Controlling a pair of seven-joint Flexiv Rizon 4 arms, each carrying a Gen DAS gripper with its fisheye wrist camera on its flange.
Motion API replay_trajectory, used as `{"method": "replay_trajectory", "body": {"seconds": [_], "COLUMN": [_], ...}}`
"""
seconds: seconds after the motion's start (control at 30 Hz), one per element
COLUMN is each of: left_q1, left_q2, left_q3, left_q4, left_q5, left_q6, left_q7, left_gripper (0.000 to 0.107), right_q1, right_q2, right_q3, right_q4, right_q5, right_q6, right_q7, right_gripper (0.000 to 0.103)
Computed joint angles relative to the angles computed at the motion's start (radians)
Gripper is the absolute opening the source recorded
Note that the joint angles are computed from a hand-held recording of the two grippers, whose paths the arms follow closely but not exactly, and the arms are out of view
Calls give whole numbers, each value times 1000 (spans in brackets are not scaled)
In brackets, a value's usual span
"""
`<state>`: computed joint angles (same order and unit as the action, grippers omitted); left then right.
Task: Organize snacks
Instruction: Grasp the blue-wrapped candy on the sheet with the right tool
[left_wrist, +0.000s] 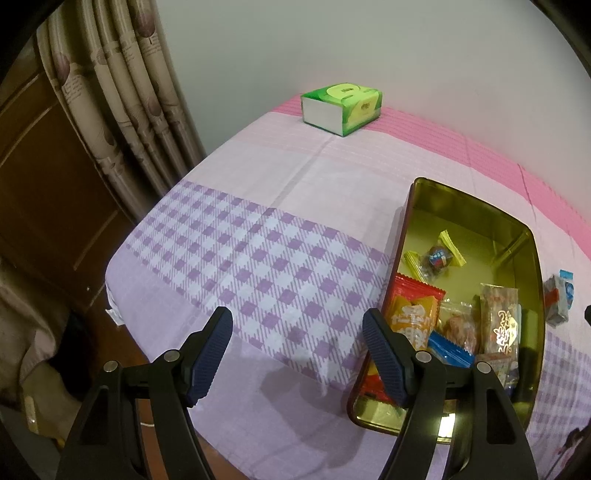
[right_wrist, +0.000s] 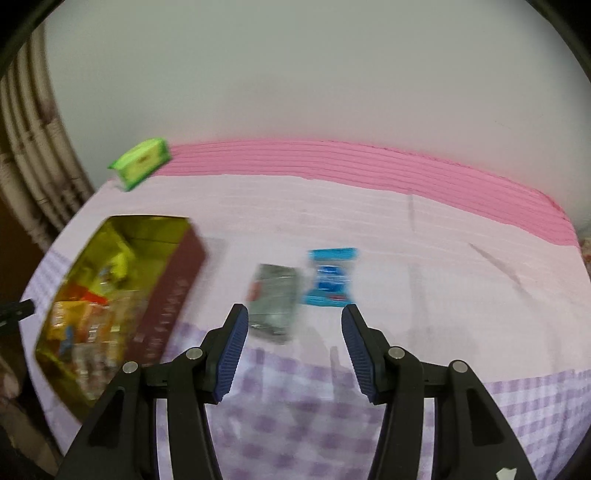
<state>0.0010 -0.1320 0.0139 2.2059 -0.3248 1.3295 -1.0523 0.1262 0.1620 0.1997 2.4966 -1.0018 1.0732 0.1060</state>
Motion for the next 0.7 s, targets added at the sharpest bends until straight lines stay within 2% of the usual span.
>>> {"method": "replay_trajectory", "body": {"seconds": [0.13, 0.3, 0.6, 0.7], "left_q1": [1, -2, -8, -17], "left_q2": [1, 0, -3, 2], "left_q3": [-6, -15, -24, -33], "left_q4": [4, 14, 20, 33], "left_q5": [-10, -24, -34, -40], "left_q6": [7, 36, 53, 82], "left_q7": [16, 43, 70, 86], "left_gripper": [73, 73, 73, 73], "right_q1": [-24, -60, -106, -110], "right_q2": [-1, -58, -162, -191], "right_q3": [-17, -58, -123, -136], "right_q4": [16, 0, -37, -47], "right_q5": [-12, -69, -174, -192], "right_q6": [-2, 44, 154, 178], "right_q7": [-10, -5, 11, 12], "right_gripper": [50, 50, 40, 34]}}
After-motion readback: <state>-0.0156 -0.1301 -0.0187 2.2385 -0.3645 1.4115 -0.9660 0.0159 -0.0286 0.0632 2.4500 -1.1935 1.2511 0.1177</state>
